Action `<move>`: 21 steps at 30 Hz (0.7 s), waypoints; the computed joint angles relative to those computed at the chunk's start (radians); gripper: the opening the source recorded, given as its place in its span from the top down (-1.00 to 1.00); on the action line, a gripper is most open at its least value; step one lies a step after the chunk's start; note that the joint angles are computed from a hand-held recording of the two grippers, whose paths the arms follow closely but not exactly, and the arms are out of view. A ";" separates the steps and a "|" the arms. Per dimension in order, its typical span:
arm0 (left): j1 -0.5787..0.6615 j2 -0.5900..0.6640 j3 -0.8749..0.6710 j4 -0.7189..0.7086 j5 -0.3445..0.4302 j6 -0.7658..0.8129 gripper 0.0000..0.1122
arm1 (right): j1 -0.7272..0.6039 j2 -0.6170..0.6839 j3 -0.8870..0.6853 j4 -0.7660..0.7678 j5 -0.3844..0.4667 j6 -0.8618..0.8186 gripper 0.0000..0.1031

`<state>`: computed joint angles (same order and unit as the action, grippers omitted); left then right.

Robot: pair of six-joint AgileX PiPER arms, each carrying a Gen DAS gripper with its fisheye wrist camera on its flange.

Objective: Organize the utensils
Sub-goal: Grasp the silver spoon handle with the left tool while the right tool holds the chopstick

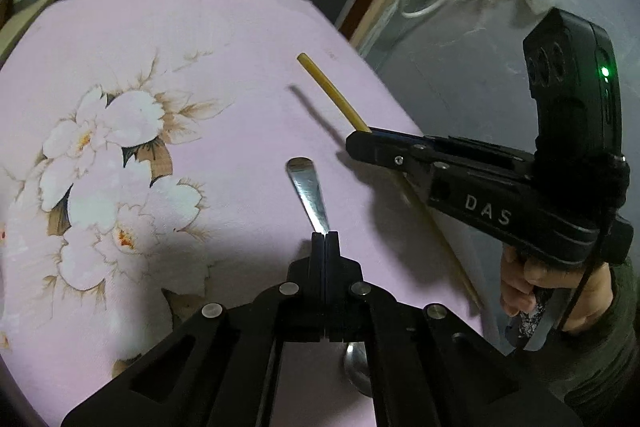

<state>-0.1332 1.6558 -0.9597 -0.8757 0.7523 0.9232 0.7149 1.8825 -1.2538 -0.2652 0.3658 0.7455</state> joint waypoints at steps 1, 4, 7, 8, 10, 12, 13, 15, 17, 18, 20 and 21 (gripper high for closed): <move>0.000 0.009 -0.009 0.008 0.013 -0.003 1.00 | 0.007 -0.009 0.014 -0.041 -0.011 0.041 0.90; 0.026 0.040 -0.034 0.015 0.058 -0.035 1.00 | 0.012 -0.030 0.052 -0.082 -0.042 0.104 0.90; 0.024 0.048 -0.045 0.038 0.055 -0.050 1.00 | 0.012 -0.042 0.070 -0.108 -0.034 0.130 0.90; 0.024 0.051 -0.049 0.049 0.065 -0.054 0.96 | 0.011 -0.046 0.076 -0.107 -0.035 0.129 0.90; 0.015 0.056 -0.055 0.063 0.067 -0.064 0.92 | 0.001 -0.056 0.097 -0.088 -0.050 0.116 0.90; -0.005 0.059 -0.059 0.073 0.056 -0.069 0.87 | -0.003 -0.064 0.121 -0.093 -0.068 0.128 0.90; -0.017 0.060 -0.062 0.082 0.052 -0.074 0.83 | -0.007 -0.065 0.130 -0.085 -0.077 0.122 0.90; -0.041 0.067 -0.071 0.106 0.032 -0.089 0.81 | -0.015 -0.070 0.150 -0.058 -0.097 0.098 0.90; -0.067 0.068 -0.083 0.149 0.013 -0.115 0.76 | -0.024 -0.073 0.162 -0.018 -0.114 0.059 0.90; -0.080 0.071 -0.095 0.169 0.016 -0.129 0.72 | -0.027 -0.075 0.166 -0.004 -0.120 0.043 0.90; -0.101 0.102 -0.138 0.204 0.021 -0.161 0.64 | -0.031 -0.079 0.170 0.007 -0.122 0.026 0.90; -0.112 0.097 -0.142 0.238 0.018 -0.188 0.64 | -0.033 -0.079 0.169 0.016 -0.121 0.014 0.90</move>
<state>-0.2451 1.7524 -1.1013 -0.6373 0.7701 0.7350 0.6817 1.8035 -1.0850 -0.2497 0.2451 0.7593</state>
